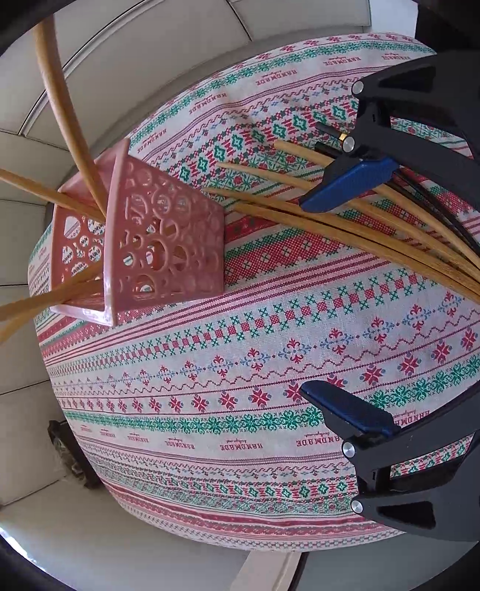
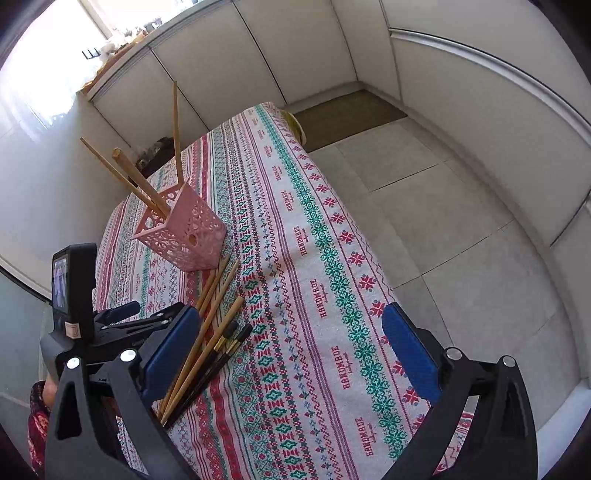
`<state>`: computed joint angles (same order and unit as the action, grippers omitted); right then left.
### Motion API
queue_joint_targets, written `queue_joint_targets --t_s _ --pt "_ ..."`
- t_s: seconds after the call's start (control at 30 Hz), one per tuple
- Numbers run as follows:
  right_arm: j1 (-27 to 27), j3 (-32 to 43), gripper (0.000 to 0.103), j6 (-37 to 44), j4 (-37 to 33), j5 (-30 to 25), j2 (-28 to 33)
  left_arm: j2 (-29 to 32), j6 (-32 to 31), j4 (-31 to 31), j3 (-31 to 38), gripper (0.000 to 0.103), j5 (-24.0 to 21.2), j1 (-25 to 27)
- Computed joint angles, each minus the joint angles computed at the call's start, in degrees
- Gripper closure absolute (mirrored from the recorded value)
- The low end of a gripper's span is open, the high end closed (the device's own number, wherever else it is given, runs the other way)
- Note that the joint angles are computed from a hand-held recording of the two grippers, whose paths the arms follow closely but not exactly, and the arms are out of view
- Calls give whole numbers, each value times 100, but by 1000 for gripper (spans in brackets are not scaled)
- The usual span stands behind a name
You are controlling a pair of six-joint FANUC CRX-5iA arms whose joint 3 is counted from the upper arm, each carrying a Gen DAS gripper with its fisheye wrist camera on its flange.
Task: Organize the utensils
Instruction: 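Return both tools to the pile and close the left tool on a chopstick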
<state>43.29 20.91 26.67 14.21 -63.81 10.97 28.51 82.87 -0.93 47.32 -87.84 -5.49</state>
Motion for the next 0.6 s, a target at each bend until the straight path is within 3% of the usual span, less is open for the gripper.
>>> queue_joint_targets --t_s 0.1,0.17,0.3,0.6 --pt "-36 1 7 56 -75 -8 -18 274 125 98 366 26 -298 38" --pt "-61 2 7 66 -120 -28 -36 490 141 125 671 41 -550 27" --pt "-157 5 7 53 -318 -52 -75 637 151 96 864 53 -689 -19" --pt "-184 -31 7 49 -355 -69 -111 991 172 183 1304 54 -841 38"
